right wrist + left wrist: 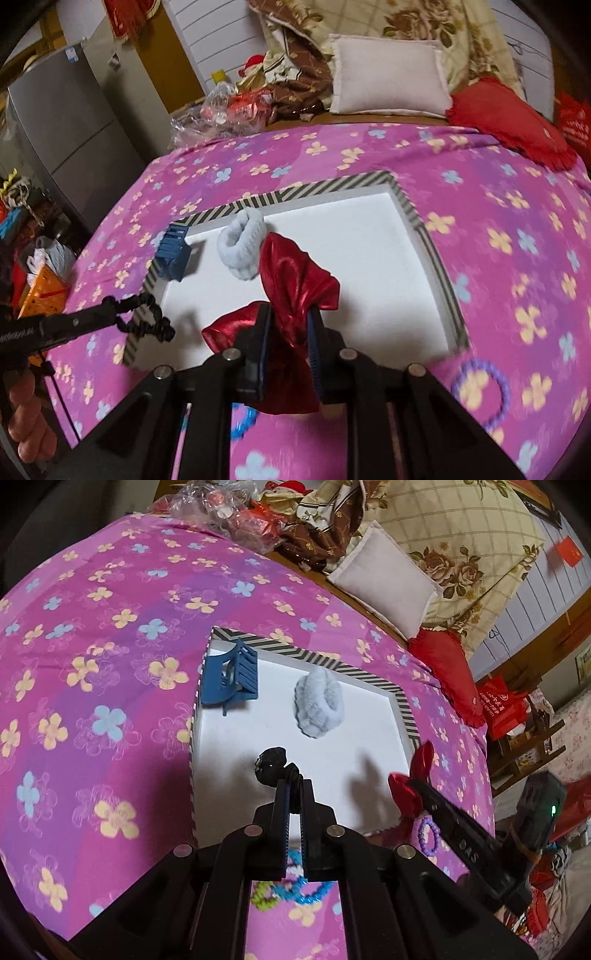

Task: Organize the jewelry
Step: 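Carry the black bracelet and red bow into the tray and release both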

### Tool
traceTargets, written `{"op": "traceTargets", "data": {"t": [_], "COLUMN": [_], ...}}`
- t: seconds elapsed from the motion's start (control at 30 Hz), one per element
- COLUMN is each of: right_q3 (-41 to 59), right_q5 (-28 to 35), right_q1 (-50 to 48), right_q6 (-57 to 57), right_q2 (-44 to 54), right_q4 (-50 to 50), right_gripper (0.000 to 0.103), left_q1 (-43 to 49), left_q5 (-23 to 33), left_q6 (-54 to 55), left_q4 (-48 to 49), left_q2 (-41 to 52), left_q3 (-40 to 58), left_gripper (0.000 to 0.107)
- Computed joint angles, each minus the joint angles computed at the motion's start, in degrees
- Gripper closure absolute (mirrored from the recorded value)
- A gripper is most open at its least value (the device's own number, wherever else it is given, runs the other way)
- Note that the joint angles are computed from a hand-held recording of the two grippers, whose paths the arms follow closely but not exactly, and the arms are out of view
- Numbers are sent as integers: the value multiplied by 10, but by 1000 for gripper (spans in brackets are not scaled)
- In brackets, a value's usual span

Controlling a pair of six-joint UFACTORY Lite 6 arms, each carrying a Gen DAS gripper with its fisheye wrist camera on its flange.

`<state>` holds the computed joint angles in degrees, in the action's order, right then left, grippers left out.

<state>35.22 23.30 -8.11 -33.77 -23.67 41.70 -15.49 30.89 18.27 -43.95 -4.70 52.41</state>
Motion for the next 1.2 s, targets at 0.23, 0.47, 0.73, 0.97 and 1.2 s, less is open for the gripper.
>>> {"op": "traceTargets", "data": {"t": [0.23,0.47,0.73,0.97,1.2], "right_q3": [135,291,414,368,259], "right_q5": [-58,-75,-52,-68,-57], "right_q1": [43,91,119,91,46], "right_q6": [61,270,326,184,56], "right_q2": [193,362,493,455,333], "right_q4": [-63,-282,-334,-160,-37], "right_gripper": [84,84,81,54,49], "left_q1": [18,21,1,4,-10], "left_q5": [-8,-25,-66,-91,-97], "left_q6": [44,35,-42,-55,-77], "left_q4": [-14,12,102,117,132], "left_q2": [62,111,131,124,84], "left_q3": [19,44,49,35,12], "left_gripper": [107,107,107,94,81]}}
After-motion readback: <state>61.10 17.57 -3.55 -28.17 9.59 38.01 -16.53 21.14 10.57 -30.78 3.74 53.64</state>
